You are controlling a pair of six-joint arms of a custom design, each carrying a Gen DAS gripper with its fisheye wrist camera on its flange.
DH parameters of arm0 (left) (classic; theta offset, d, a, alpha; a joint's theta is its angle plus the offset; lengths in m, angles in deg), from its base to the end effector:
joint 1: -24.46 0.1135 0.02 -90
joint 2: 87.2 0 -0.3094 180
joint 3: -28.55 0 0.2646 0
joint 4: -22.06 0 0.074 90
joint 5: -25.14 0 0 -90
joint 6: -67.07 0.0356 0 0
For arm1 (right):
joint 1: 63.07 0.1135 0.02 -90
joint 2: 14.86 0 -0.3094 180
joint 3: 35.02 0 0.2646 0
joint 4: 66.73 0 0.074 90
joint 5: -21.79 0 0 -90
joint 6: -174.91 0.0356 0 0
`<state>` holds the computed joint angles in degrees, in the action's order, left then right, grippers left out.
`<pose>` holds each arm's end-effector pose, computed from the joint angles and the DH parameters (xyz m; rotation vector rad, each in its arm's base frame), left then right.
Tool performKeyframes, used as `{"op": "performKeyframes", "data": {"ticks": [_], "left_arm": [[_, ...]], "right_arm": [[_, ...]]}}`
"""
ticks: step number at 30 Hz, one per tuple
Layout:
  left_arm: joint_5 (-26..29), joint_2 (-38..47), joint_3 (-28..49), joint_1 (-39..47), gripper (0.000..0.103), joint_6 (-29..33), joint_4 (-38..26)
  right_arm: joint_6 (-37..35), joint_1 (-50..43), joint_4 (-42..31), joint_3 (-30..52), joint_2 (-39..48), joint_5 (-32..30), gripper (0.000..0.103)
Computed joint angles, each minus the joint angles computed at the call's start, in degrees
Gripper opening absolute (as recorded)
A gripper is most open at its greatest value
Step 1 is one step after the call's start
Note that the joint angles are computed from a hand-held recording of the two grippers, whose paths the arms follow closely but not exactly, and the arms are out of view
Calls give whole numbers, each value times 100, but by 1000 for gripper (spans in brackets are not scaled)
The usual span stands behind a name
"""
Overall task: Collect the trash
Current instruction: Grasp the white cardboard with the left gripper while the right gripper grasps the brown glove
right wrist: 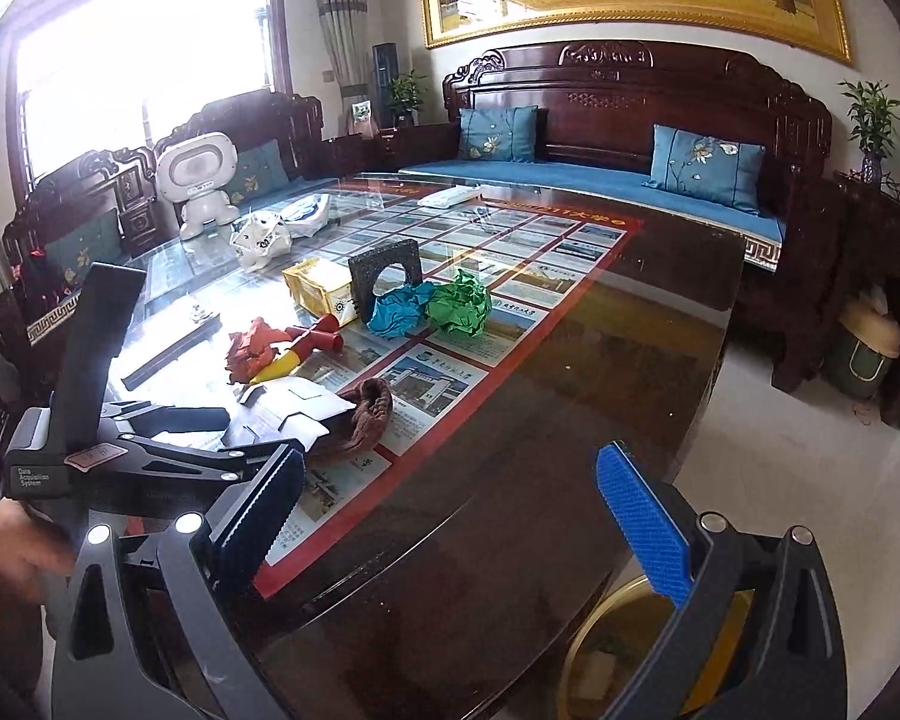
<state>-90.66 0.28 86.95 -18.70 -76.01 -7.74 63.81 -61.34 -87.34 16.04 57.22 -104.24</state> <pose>0.2239 -0.1887 0.2032 -0.3676 2.4278 -0.1334 0.2479 0.0284 0.2447 -0.7377 2.0577 0.5300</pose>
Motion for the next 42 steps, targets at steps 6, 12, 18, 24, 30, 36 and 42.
{"op": "performKeyframes", "data": {"ticks": [6, 12, 18, 24, 30, 36, 42], "left_arm": [[194, -232, -277, 101, 76, 106, 382], [97, -560, -451, -40, 76, -55, 381], [-346, -1120, -536, -343, 76, -287, 0], [-717, -1566, -580, -503, 76, -477, -441], [-808, -1874, -685, -446, 76, -558, -600], [-758, -1983, -790, -375, 76, -588, -628], [-541, -1921, -899, -177, 76, -476, -422]], "right_arm": [[16, 77, 22, 8, 146, 32, 95], [58, 312, 2, 57, 204, 134, 95], [181, 880, -15, 343, 531, 578, 95], [60, 1526, -537, 1008, 1266, 996, 95], [-87, 2215, -712, 1503, 1854, 1645, 94], [-204, 2615, -705, 1624, 2122, 2249, 89], [-436, 2577, -700, 1614, 2091, 1904, 58]]}}
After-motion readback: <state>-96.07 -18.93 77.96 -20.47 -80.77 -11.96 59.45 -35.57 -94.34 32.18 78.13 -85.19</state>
